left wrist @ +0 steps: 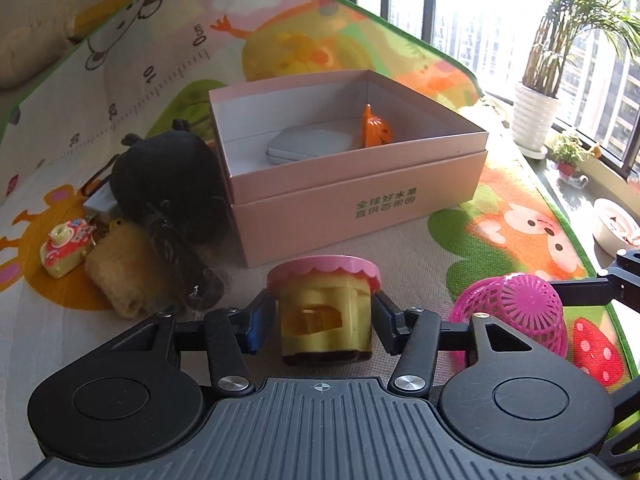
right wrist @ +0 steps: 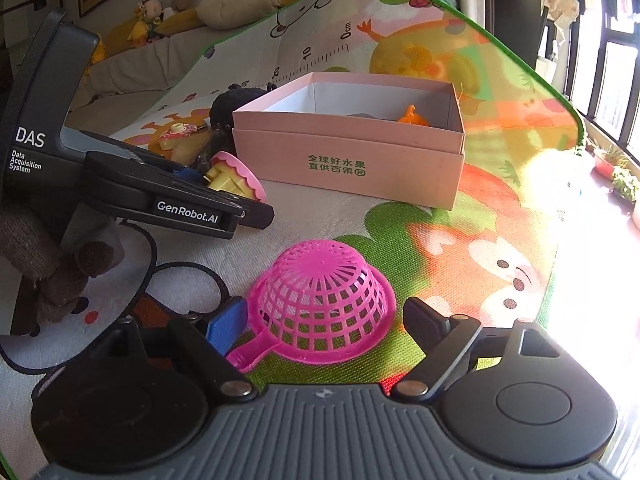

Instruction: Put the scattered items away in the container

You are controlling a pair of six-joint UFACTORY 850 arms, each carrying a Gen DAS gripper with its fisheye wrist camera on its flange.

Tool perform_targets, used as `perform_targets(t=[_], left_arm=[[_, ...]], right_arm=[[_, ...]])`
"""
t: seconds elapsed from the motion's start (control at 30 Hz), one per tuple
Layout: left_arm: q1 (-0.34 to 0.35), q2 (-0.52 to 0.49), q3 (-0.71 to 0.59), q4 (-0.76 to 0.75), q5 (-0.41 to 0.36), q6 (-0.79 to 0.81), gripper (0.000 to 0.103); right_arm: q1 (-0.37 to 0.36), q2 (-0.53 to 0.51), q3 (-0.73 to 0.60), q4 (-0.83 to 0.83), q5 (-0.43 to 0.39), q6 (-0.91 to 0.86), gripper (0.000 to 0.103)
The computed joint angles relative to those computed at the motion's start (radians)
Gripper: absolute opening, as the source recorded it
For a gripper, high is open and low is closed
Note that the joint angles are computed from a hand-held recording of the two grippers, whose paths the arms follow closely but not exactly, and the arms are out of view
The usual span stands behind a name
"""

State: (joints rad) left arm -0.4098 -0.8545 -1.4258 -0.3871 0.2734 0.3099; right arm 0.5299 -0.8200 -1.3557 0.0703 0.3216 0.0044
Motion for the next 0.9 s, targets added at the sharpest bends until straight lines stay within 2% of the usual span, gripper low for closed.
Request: perform_targets(t=[0.13,0.23,0.3,0.43,0.53,0.67,0.77,0.9], left_arm=[[-0.003,0.061,0.08,0.072,0.036,-0.033,0.049],[-0.006,0.103,0.137,0.166,0.065,-0.092,0.049],[-0.012,0.125,0.167,0.162,0.091,-0.077,0.049],[-0.008,0.16,0.208,0.254,0.108,-0.174,0.049],[-0.005,0.173,0.209,0.276,0.129,-0.187,0.049],[0.007,0.163,0.154,0.24,0.173,-0.147,0.049],[0.028,0.126,0.054,0.271,0.185,-0.178,0.049],[0.066,0.044,-0.14,0.426,0.134,-0.384,0.049]], right_arm=[[0.003,0.026,0.033,0.01,0.031,-0.042,0.081],[-0.003,0.054,0.064,-0.021,0.054,-0.031,0.081],[-0.01,0.077,0.087,-0.055,0.072,-0.011,0.081],[-0.015,0.113,0.12,-0.013,0.106,-0.054,0.081],[-0.023,0.142,0.142,-0.03,0.142,-0.048,0.081],[-0.032,0.14,0.097,0.001,0.173,-0.108,0.081],[-0.037,0.105,0.02,0.033,0.195,-0.181,0.081],[-0.023,-0.011,-0.168,0.21,0.3,-0.47,0.081]])
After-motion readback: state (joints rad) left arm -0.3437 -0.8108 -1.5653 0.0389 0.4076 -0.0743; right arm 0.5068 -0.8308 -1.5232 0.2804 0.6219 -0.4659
